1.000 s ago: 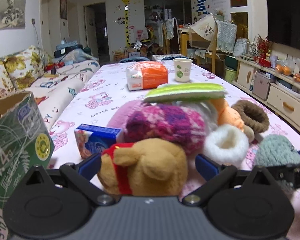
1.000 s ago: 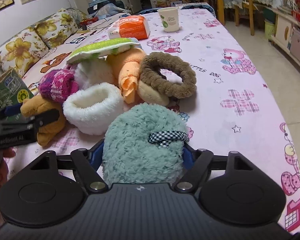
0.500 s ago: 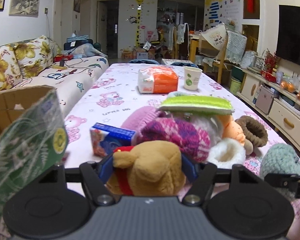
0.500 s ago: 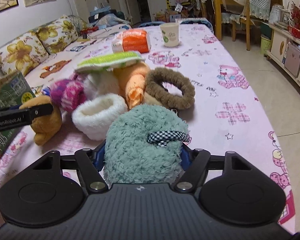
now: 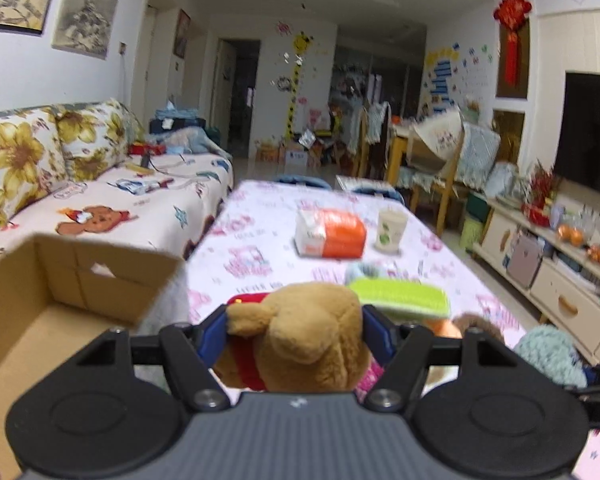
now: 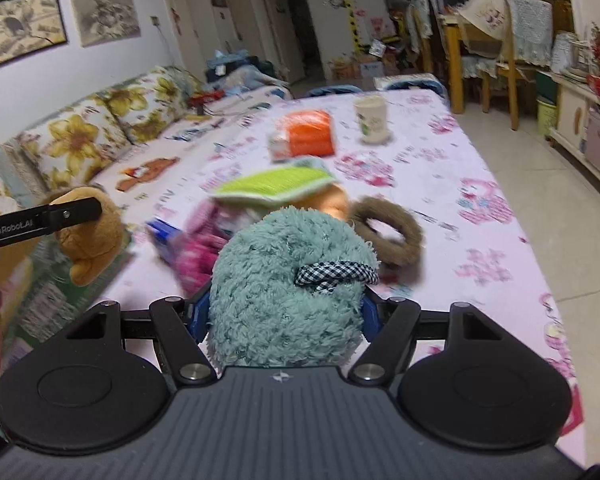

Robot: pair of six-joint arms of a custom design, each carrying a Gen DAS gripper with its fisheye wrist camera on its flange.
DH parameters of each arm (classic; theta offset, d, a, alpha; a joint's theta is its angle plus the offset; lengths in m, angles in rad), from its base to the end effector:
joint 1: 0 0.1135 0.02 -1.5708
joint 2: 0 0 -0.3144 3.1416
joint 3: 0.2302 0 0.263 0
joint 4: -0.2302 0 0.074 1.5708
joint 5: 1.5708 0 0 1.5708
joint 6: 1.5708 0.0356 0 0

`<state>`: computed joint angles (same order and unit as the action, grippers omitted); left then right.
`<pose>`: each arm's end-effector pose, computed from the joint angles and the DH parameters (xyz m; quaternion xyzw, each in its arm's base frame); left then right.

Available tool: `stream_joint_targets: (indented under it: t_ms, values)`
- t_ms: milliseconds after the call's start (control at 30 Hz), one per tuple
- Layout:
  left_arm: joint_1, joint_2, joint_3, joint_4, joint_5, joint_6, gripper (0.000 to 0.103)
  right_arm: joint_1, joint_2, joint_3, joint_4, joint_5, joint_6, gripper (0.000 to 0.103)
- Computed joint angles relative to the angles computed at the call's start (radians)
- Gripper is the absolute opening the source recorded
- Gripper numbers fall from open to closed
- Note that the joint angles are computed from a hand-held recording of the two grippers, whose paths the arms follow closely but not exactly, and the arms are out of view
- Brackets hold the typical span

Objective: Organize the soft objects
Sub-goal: 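Carry the teddy bear and teal ball into the cardboard box and release both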

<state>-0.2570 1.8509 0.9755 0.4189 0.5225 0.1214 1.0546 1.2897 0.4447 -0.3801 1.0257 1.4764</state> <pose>0.3931 -0.1217 0.2113 0.2884 0.7796 -0.2533 0.4948 0.1148 0.1406 0.1769 0.2622 0.8217 -0.0024 0.5060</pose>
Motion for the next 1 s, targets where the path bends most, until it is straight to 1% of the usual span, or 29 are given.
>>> stream_joint_targets:
  t_ms: [100, 200, 267, 367, 433, 500, 600, 700, 767, 800, 833, 933, 967, 1000]
  values:
    - [0.035, -0.021, 0.018, -0.016, 0.002, -0.026, 0.069, -0.041, 0.0, 0.012, 0.174, -0.026, -0.187, 0.086]
    - [0.073, -0.025, 0.036, -0.023, -0.011, -0.062, 0.069, -0.089, 0.047, 0.048, 0.361, -0.075, -0.392, 0.086]
    - [0.1, -0.014, 0.058, -0.026, -0.027, -0.087, 0.069, -0.143, 0.089, 0.064, 0.514, -0.145, -0.532, 0.086]
    - [0.139, 0.022, 0.11, -0.042, -0.072, -0.129, 0.07, -0.226, 0.173, 0.12, 0.69, -0.265, -0.694, 0.086]
    - [0.165, 0.059, 0.154, -0.055, -0.107, -0.159, 0.07, -0.267, 0.24, 0.18, 0.758, -0.32, -0.782, 0.086]
    - [0.183, 0.091, 0.193, -0.072, -0.149, -0.182, 0.07, -0.314, 0.303, 0.227, 0.833, -0.403, -0.848, 0.086]
    - [0.206, 0.139, 0.248, -0.11, -0.2, -0.217, 0.07, -0.362, 0.399, 0.314, 0.881, -0.497, -0.903, 0.087]
    - [0.22, 0.175, 0.287, -0.143, -0.239, -0.233, 0.07, -0.395, 0.479, 0.395, 0.883, -0.577, -0.933, 0.088]
    - [0.229, 0.194, 0.306, -0.165, -0.256, -0.236, 0.07, -0.402, 0.513, 0.436, 0.873, -0.615, -0.944, 0.091]
    - [0.235, 0.203, 0.315, -0.175, -0.256, -0.24, 0.071, -0.402, 0.523, 0.448, 0.871, -0.627, -0.946, 0.099]
    - [0.239, 0.21, 0.323, -0.187, -0.258, -0.248, 0.071, -0.406, 0.542, 0.467, 0.874, -0.637, -0.946, 0.103]
    - [0.242, 0.214, 0.323, -0.202, -0.281, -0.241, 0.072, -0.395, 0.538, 0.482, 0.836, -0.6, -0.922, 0.102]
    - [0.242, 0.213, 0.321, -0.196, -0.29, -0.241, 0.074, -0.372, 0.509, 0.448, 0.838, -0.565, -0.909, 0.102]
    - [0.243, 0.206, 0.307, -0.174, -0.289, -0.248, 0.078, -0.359, 0.492, 0.425, 0.849, -0.537, -0.907, 0.103]
